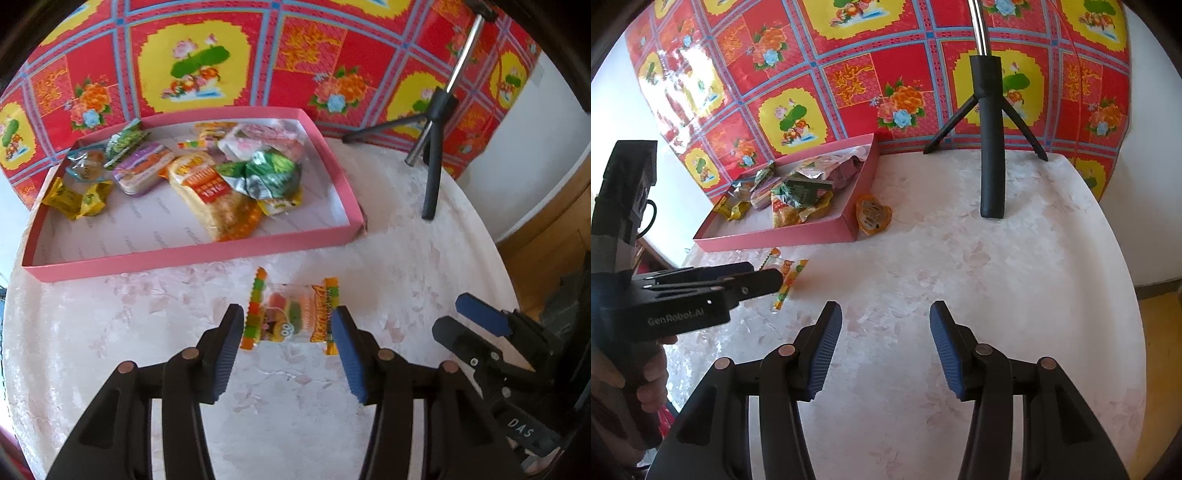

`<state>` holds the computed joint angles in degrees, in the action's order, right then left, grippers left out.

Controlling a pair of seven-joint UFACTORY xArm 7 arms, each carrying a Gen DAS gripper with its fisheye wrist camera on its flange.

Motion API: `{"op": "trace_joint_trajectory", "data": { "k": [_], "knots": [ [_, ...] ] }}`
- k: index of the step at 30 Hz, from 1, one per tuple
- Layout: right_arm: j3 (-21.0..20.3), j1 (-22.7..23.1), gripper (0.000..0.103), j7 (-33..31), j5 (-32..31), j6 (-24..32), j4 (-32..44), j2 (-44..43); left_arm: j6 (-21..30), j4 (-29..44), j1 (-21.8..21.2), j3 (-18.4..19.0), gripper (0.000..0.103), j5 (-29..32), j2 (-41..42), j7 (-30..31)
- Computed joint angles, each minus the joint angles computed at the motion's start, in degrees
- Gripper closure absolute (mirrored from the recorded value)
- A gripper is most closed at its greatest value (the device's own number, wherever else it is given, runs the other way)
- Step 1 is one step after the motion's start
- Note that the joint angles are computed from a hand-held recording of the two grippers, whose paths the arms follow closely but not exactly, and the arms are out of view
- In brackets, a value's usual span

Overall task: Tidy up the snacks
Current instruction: 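Withdraw both tools from the tray toward the candy stick pack and heart cookie, then grasp the clear rainbow candy stick pack with the left tool while the right tool grasps the orange heart cookie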

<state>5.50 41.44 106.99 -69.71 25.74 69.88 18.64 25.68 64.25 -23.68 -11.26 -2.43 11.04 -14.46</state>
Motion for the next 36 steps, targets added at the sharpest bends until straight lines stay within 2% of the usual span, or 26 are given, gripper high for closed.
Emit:
{"op": "trace_joint_trajectory", "data": {
  "k": [3, 8, 15, 17, 18, 26, 30, 36],
  "knots": [
    [-0.13, -0.21, 0.052, 0.51, -0.19, -0.52, -0.39, -0.18, -0.06, 0.47, -0.96, 0.68, 0.05, 2.79, 0.8, -1.75],
    [-0.12, -0.55, 0.052, -0.04, 0.31, -1.11, -0.2, 0.11, -0.43, 0.93, -0.96, 0.4, 0.05, 2.64, 1.77, -1.97],
    [-0.63, -0.64, 0.052, -1.31, 1.56, -2.32, 0.35, 0.81, -2.41, 0.96, -2.18, 1.47, 0.051, 6.3, 2.67, -5.16],
    [-0.81, -0.57, 0.052, -2.09, 2.07, -2.47, 0.61, 1.05, -3.3, 0.82, -2.28, 1.63, 0.055, 6.92, 2.81, -5.85],
    [-0.92, -0.54, 0.052, -2.46, 2.28, -2.62, 0.79, 1.2, -4.18, 0.51, -2.08, 1.55, 0.065, 6.78, 2.81, -5.82],
    [-2.4, -0.21, 0.052, -5.39, 3.94, -3.34, 3.63, 3.0, -5.32, -1.5, -0.85, 1.8, 0.066, 5.95, 1.06, -5.97],
    [-3.19, -0.46, 0.052, -8.21, 5.85, -3.93, 6.02, 4.75, -5.28, -3.02, -0.32, 2.81, 0.066, 7.45, -0.68, -8.49],
    [-4.26, -0.45, 0.052, -17.6, 12.08, -3.56, 10.96, 8.59, -5.52, -5.05, 1.45, 3.68, 0.066, 9.47, -2.97, -11.33]
  ]
}}
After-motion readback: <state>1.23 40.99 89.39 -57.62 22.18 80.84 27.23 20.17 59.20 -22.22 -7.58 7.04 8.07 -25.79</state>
